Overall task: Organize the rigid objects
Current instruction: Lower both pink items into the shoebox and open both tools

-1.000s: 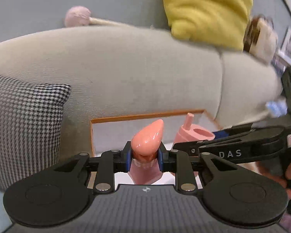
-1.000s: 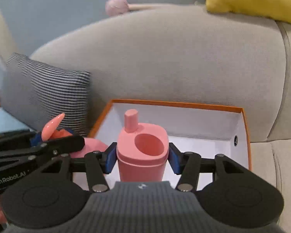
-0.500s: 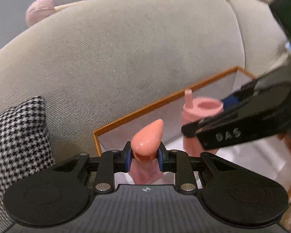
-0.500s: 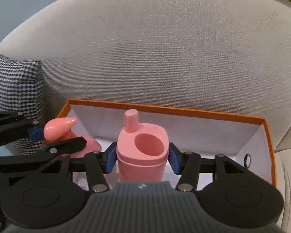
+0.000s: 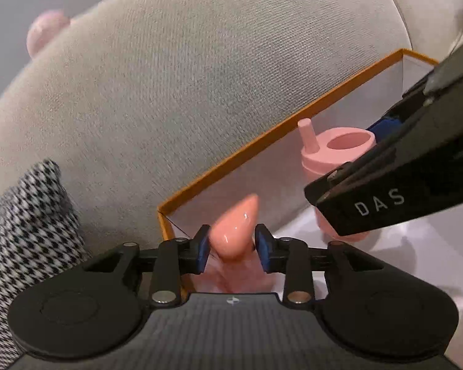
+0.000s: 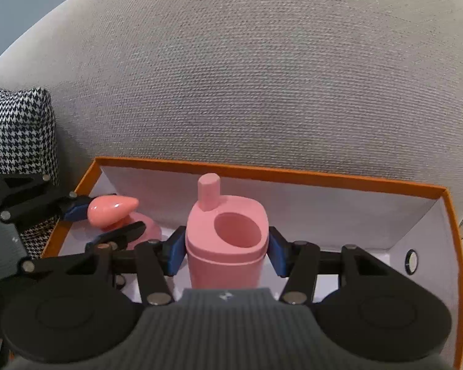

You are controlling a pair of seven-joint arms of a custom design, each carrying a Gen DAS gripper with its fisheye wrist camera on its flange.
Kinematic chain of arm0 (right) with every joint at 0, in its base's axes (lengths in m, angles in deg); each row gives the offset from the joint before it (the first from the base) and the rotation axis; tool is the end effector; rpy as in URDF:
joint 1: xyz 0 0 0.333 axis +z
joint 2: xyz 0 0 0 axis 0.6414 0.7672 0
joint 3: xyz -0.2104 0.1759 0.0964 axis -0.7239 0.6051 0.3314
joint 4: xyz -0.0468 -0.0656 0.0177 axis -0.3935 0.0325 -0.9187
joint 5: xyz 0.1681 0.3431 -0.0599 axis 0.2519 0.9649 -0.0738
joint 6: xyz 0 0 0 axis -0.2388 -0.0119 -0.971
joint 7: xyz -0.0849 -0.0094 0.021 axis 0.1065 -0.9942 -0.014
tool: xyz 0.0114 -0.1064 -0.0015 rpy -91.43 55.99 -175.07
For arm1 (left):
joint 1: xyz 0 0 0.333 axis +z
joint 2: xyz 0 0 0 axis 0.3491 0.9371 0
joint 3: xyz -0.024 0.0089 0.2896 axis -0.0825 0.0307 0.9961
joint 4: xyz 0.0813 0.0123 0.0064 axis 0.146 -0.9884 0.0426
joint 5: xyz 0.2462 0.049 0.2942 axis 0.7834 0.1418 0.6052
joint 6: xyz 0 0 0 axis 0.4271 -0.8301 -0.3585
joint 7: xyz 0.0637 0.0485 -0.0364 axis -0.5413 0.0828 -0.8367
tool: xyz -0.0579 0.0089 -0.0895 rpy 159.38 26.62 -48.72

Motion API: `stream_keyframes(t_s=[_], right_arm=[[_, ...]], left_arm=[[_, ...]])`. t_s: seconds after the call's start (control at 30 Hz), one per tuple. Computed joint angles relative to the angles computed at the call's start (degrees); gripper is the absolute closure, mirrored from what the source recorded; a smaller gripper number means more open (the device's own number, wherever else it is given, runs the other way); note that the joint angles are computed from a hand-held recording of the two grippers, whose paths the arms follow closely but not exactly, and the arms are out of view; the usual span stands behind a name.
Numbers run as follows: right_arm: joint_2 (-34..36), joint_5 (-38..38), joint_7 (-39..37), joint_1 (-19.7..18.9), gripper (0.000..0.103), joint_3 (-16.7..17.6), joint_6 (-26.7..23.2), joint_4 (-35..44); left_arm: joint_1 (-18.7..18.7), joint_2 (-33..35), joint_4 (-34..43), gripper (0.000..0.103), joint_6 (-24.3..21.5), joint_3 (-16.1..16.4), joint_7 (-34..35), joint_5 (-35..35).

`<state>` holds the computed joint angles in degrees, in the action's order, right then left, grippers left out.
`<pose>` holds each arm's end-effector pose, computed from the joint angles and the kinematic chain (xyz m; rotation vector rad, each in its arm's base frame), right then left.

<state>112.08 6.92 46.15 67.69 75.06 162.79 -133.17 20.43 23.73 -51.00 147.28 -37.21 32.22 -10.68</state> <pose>0.6913 0.3462 0.4286 -1.8549 1.7757 -0.3349 0.6493 -0.1092 0.4051 -0.9742 2.2206 -0.4918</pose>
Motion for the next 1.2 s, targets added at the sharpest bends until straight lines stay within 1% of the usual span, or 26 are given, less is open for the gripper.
stream_keyframes(t_s=[0.03, 0.07, 0.1, 0.13, 0.2, 0.23, 0.27, 0.3, 0.37, 0.47, 0.5, 0.57, 0.6, 0.67, 0.73, 0.8, 0.87, 0.9, 0.97, 1.03, 1.07, 1.1, 1.13, 1.2], right_arm=[[-0.52, -0.02, -0.07, -0.08, 0.047, -0.05, 0.19, -0.76], [-0.29, -0.16, 0.06, 0.05, 0.047, -0.14, 0.11, -0.52], [0.36, -0.29, 0.22, 0.18, 0.047, -0.21, -0.19, 0.34], [0.47, -0.41, 0.32, 0.25, 0.047, -0.30, -0.29, 0.44], [0.74, -0.66, 0.45, 0.39, 0.047, -0.44, -0.64, 0.74], [0.99, -0.79, 0.52, 0.44, 0.047, -0.50, -0.78, 1.06], [1.42, -0.85, 0.46, 0.44, 0.047, -0.48, -1.04, 1.69], [2.19, -0.89, 0.71, 0.61, 0.047, -0.51, -1.34, 2.81], [2.34, -1.03, 0.98, 0.73, 0.047, -0.64, -1.40, 3.10], [2.96, -1.69, 1.70, 1.23, 0.047, -1.08, -1.99, 4.19], [3.52, -1.67, 1.69, 1.24, 0.047, -0.96, -2.57, 5.14], [4.11, -1.58, 1.48, 1.22, 0.047, -0.73, -3.36, 6.38], [4.04, -1.62, 1.19, 1.26, 0.047, -0.64, -3.50, 6.40], [4.40, -1.75, 0.77, 1.44, 0.047, -0.56, -4.00, 7.14], [4.16, -1.81, 0.66, 1.53, 0.047, -0.61, -3.81, 6.75], [4.62, -1.86, 0.96, 1.66, 0.047, -0.73, -4.25, 7.44], [5.31, -1.78, 1.19, 1.73, 0.047, -0.71, -5.07, 8.78], [5.99, -1.71, 1.18, 1.61, 0.047, -0.73, -5.46, 9.77], [7.02, -2.06, 1.25, 1.76, 0.047, -1.06, -6.82, 11.79], [8.28, -1.48, 1.81, 1.43, 0.047, -0.81, -7.38, 13.71], [8.49, -0.71, 1.94, 1.04, 0.047, -0.33, -6.76, 13.81], [8.65, -0.42, 1.98, 0.93, 0.047, -0.22, -5.71, 13.64], [9.32, -0.52, 1.83, 1.06, 0.047, -0.37, -6.09, 14.72], [11.60, -0.05, 1.34, 0.95, 0.047, -0.12, -8.24, 18.56]], left_arm=[[-2.42, 0.11, -0.58, 0.051, 2.35, 3.04, -4.93, 5.54], [-3.15, -0.08, -1.30, 0.051, 3.88, 4.08, -6.23, 7.07], [-2.42, -0.58, -2.15, 0.050, 4.27, 3.11, -4.57, 5.09], [-0.66, -1.10, -2.84, 0.049, 4.24, 1.07, -3.52, 3.33], [4.01, -2.68, -5.46, 0.045, 6.26, -4.02, 0.03, -1.96], [5.87, -3.47, -6.60, 0.040, 7.04, -6.02, 1.48, -4.29], [6.88, -4.38, -7.68, 0.040, 7.45, -7.12, 2.19, -6.02], [8.88, -5.44, -9.14, 0.040, 8.26, -9.31, 3.65, -8.75], [13.84, -6.99, -11.58, 0.039, 9.70, -14.76, 7.34, -15.35], [15.80, -8.98, -13.44, 0.039, 11.11, -16.39, 7.89, -20.92], [16.78, -9.66, -13.78, 0.039, 11.17, -17.49, 8.33, -23.06], [22.01, -10.60, -14.26, 0.038, 10.83, -22.92, 12.66, -31.22], [23.03, -11.27, -13.77, 0.038, 9.13, -23.89, 13.57, -34.62], [23.74, -12.02, -11.52, 0.038, 3.07, -23.59, 13.62, -40.12], [23.67, -11.76, -8.69, 0.039, -3.93, -22.00, 11.50, -44.07], [23.58, -10.65, -5.59, 0.043, -10.02, -20.42, 10.43, -47.55], [23.33, -9.67, -3.65, 0.048, -13.72, -19.32, 11.41, -50.96], [22.70, -9.13, -2.68, 0.049, -14.94, -18.66, 11.16, -51.36], [21.23, -9.10, -2.61, 0.061, -15.77, -17.09, 10.89, -50.89], [19.04, -8.28, -1.85, 0.069, -16.16, -15.30, 9.25, -48.67], [18.31, -8.07, -1.71, 0.072, -16.57, -14.80, 9.39, -49.19], [17.70, -8.04, -1.63, 0.073, -17.23, -14.30, 9.72, -49.87], [17.02, -8.17, -1.84, 0.075, -17.46, -13.77, 9.96, -50.39], [15.17, -8.58, -2.85, 0.075, -16.23, -12.65, 9.82, -50.71]])
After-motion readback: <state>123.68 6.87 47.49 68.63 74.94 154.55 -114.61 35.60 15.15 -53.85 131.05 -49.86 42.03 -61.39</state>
